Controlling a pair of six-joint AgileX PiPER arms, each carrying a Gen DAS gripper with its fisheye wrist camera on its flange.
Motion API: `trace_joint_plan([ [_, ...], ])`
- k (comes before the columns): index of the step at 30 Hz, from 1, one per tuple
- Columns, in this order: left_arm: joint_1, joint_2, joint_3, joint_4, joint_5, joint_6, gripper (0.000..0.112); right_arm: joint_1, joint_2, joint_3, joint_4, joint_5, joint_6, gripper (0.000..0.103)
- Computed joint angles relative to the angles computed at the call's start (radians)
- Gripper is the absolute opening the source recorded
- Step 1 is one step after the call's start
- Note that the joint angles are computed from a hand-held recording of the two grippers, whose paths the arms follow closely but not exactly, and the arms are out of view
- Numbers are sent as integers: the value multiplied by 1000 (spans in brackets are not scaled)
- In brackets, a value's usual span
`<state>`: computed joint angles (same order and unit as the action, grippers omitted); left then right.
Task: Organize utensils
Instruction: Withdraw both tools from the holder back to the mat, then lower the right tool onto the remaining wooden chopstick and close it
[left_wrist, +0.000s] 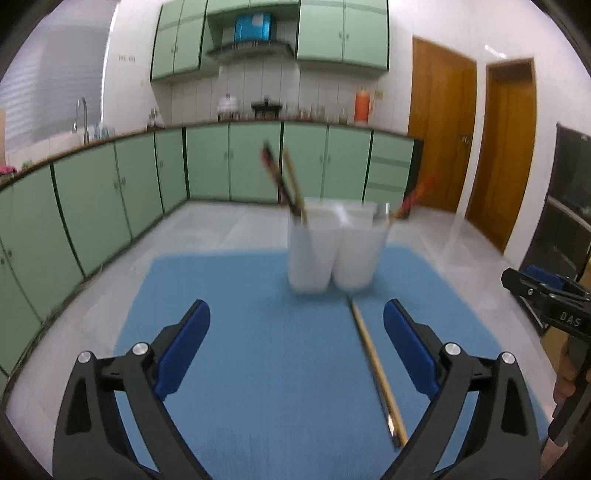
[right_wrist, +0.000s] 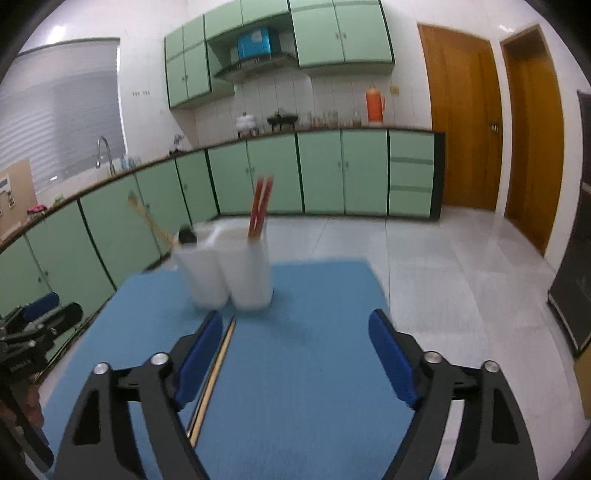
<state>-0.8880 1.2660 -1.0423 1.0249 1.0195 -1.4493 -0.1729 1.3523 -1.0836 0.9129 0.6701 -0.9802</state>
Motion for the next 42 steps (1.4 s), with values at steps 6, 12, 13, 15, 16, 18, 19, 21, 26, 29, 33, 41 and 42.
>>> trace_joint_plan([
  [6,-65,-38,144,-51,23,-99,92,20,-52,143,-39,3,-4,83],
  [12,-98,-52,212,-82,35,-148,92,88,-117,285,-64,-36,9,80],
  [13,-99,-53,217,-88,35,-149,92,100,-123,302,-69,-38,15,76],
  [15,-104,-53,222,-100,37,-149,92,123,-126,316,-86,-30,29,67],
  [16,-104,-55,226,-105,37,-148,92,140,-130,327,-101,-27,33,62],
  [18,-102,-64,242,-119,34,-146,92,174,-134,340,-132,-24,46,57],
  [19,-97,-67,247,-125,30,-144,92,182,-136,341,-139,-17,51,49],
  [21,-86,-75,254,-138,23,-136,92,197,-134,344,-144,4,49,37],
  [26,-88,-68,254,-138,18,-147,92,237,-124,347,-170,26,62,22],
  [29,-83,-70,258,-138,14,-145,92,250,-119,351,-170,33,58,19],
  [33,-78,-67,257,-144,16,-134,92,270,-113,354,-185,12,77,17],
  [41,-70,-82,259,-162,28,-107,92,368,-126,366,-283,-92,189,16],
  [42,-68,-83,258,-163,27,-106,92,382,-126,370,-297,-110,201,16],
])
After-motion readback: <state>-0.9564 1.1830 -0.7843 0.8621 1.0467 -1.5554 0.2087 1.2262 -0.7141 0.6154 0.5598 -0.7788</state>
